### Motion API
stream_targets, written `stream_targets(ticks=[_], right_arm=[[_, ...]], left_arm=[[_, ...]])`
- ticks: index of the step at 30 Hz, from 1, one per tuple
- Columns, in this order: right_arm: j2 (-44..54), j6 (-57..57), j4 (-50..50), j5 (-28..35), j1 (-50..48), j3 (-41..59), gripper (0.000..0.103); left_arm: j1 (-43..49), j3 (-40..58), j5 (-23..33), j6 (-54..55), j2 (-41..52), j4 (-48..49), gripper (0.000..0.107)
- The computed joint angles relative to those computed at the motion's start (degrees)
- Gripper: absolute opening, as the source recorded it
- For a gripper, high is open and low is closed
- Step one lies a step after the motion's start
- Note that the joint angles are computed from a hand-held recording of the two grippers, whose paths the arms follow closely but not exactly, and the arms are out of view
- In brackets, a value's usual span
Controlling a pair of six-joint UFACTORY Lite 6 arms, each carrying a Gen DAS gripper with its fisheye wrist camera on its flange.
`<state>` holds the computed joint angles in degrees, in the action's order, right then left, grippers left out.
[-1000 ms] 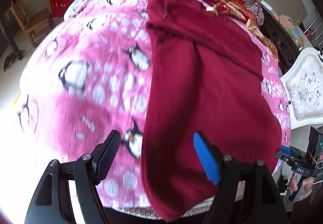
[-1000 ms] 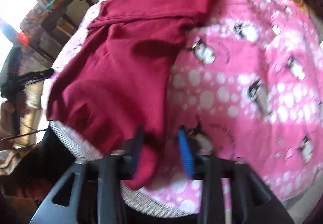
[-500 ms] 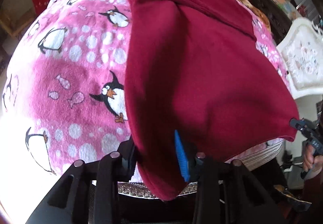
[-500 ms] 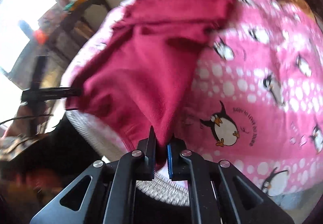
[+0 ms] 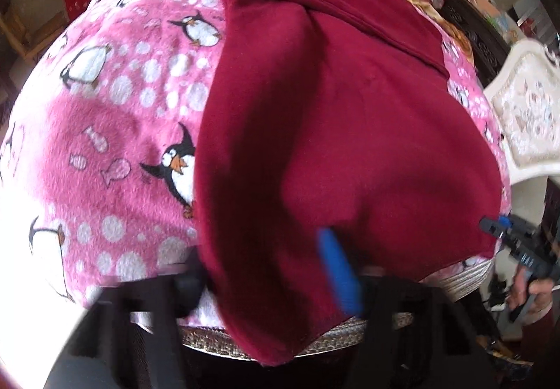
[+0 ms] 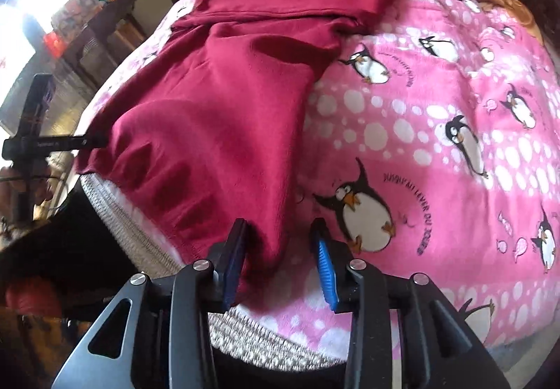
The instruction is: Fold small clothes
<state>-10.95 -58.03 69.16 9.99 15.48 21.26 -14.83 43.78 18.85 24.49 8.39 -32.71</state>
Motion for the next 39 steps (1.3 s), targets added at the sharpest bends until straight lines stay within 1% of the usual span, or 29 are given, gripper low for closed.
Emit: stream_targets(ticks=[1, 2, 3, 5, 6, 8, 9, 10, 12, 14, 15, 17, 18, 19, 21, 23, 24, 25, 27, 30, 32, 38, 39], right_arm=[[0.7, -0.2, 0.6, 1.5, -0.4, 0.9, 0.004], [0.0, 0.6, 0.1, 3.5, -0.9, 1.3, 0.000], [-1.7, 1.6, -1.1, 4.8, -1.1, 1.2, 0.000], [-6.2, 4.0, -4.1, 8.5, -1.8, 0.8, 0.000], [-9.8, 5.8, -6.9, 11.8, -2.5, 0.7, 0.000], [-13.8, 10.8, -12.6, 14.1, -2.4, 0.7, 0.000], [-14.4, 11.2, -13.3, 16.4, -3.1, 0.7, 0.000], [-13.8, 10.2, -12.2, 17.4, -3.2, 0.8, 0.000], [-12.6, 9.2, -11.6, 17.4, -2.7, -0.5, 0.000], [-9.3, 8.4, -11.0, 14.7, -1.1, -0.9, 0.000], [-6.3, 6.3, -8.7, 13.0, -0.5, -0.9, 0.000], [-2.2, 2.7, -5.6, 12.7, -1.3, 0.2, 0.000], [-0.6, 0.6, -4.0, 13.1, -2.1, 0.7, 0.000], [-0.1, -1.1, -2.5, 13.9, -3.2, 0.9, 0.000], [-0.1, -3.0, -0.7, 15.4, -4.7, 1.3, 0.000], [-0.3, -2.7, -1.6, 16.0, -5.3, 1.9, 0.000], [0.1, -1.7, -2.4, 16.2, -5.3, 3.1, 0.000], [0.3, -1.1, -3.0, 16.5, -5.7, 4.1, 0.000], [-0.9, 1.3, -5.2, 16.4, -6.5, 6.0, 0.000], [0.0, -1.1, -2.6, 16.9, -8.4, 10.6, 0.000], [1.5, 0.5, -3.8, 15.7, -8.7, 14.0, 0.000], [5.4, -0.3, -1.5, 13.4, -10.5, 22.5, 0.000], [6.4, -0.2, -1.0, 13.2, -10.9, 24.3, 0.000]], left_arm=[[0.4, 0.7, 1.1, 0.7, 0.4, 0.0, 0.009], [1.7, 1.0, 2.7, 3.7, -0.1, -2.4, 0.009], [1.9, 1.7, 3.4, 4.2, -0.1, -2.9, 0.008], [4.1, 1.4, 7.1, 7.8, -4.8, -3.2, 0.008], [4.8, 1.2, 8.0, 8.5, -6.5, -2.9, 0.008], [6.5, 0.7, 10.0, 8.4, -10.3, -0.8, 0.008], [7.5, 0.5, 10.8, 8.2, -11.3, -0.3, 0.008], [8.2, 0.1, 11.3, 8.7, -11.5, -0.8, 0.008], [8.7, -1.8, 10.7, 10.1, -10.6, -1.5, 0.008], [7.3, -3.3, 7.6, 7.6, -8.7, 0.0, 0.008], [7.7, -3.6, 7.2, 8.8, -7.2, -2.0, 0.008], [8.2, -3.8, 6.8, 11.7, -5.8, -5.8, 0.009], [8.3, -3.8, 6.8, 12.2, -6.0, -6.4, 0.012], [8.5, -3.8, 6.9, 12.9, -5.9, -7.0, 0.018], [9.2, -2.5, 8.3, 14.3, -4.3, -8.6, 0.026], [9.9, -0.9, 9.5, 14.4, -2.6, -8.7, 0.025], [9.6, 0.6, 9.9, 12.4, -2.0, -6.3, 0.022], [9.5, 1.5, 9.9, 11.3, -2.0, -4.5, 0.015], [9.4, 4.0, 10.0, 9.1, -2.9, -1.1, 0.009], [10.6, 9.0, 12.1, 9.0, -2.4, -1.0, 0.008], [10.9, 12.2, 12.5, 8.9, -0.9, -1.1, 0.007], [10.6, 22.8, 13.4, 9.5, 5.2, -4.4, 0.007], [10.3, 25.7, 13.4, 9.0, 7.1, -5.0, 0.007]])
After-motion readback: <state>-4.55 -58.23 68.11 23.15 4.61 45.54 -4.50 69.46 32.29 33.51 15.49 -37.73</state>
